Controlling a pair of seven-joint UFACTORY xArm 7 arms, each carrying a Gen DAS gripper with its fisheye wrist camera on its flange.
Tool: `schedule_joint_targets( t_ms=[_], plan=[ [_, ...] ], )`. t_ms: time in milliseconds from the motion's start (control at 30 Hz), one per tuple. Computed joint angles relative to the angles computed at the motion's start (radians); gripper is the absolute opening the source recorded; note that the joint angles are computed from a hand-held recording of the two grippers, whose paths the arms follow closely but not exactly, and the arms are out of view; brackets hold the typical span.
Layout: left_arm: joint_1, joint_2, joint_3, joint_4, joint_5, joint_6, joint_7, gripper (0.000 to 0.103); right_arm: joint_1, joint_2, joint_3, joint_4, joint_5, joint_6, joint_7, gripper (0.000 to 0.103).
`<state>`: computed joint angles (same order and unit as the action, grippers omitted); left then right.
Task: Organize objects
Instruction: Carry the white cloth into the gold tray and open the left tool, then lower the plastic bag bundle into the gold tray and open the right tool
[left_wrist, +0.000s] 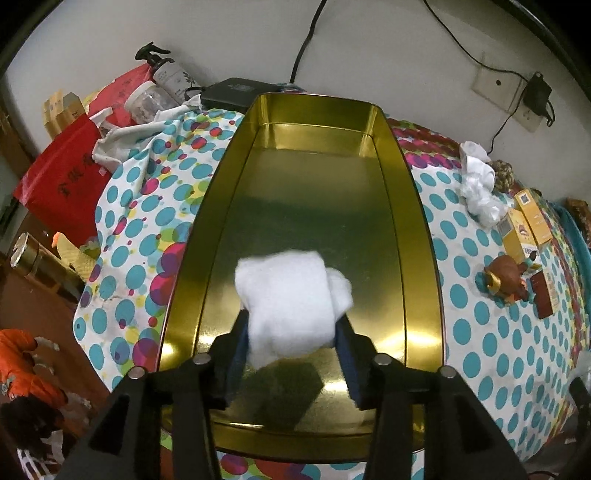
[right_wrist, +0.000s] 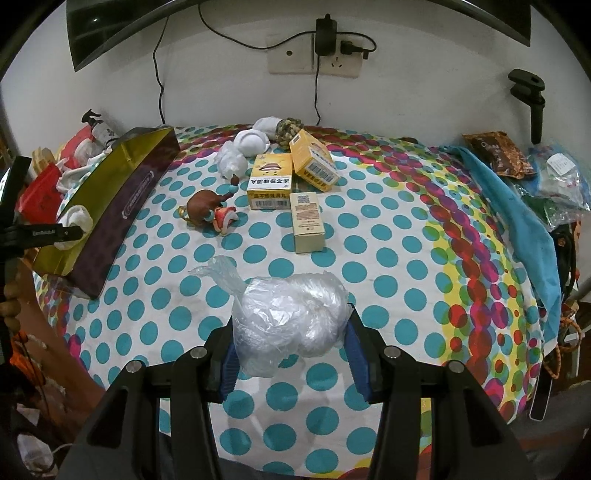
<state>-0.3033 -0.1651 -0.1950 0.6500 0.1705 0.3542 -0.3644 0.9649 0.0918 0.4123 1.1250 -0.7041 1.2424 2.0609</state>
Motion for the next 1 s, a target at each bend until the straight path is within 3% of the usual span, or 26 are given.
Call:
schedule_joint_targets(
  t_ms=[367,567,800,1000],
  plan=[
    [-0.04,-0.137,0.047,-0.073,-0.159,0.008,0.14,0.054,0.007,0.054,-0.029,0.079,-0.051,-0.01,-0.085,0.047],
    [-0.012,-0.27,0.039,-0.136,-0.175,0.042,0.132,0.056,0.002,0.103,-0.064,0.17,-0.137,-0.052,-0.186,0.047],
    [0.007,-0.411,0.075,-0.214,-0.189,0.08,0.142,0.056,0.003,0.231,-0.14,0.347,-0.22,-0.186,-0.362,0.047],
    [0.048,-0.46,0.081,-0.247,-0.191,0.096,0.147,0.056,0.008,0.385,-0.217,0.552,-0.191,-0.308,-0.539,0.047]
  ],
)
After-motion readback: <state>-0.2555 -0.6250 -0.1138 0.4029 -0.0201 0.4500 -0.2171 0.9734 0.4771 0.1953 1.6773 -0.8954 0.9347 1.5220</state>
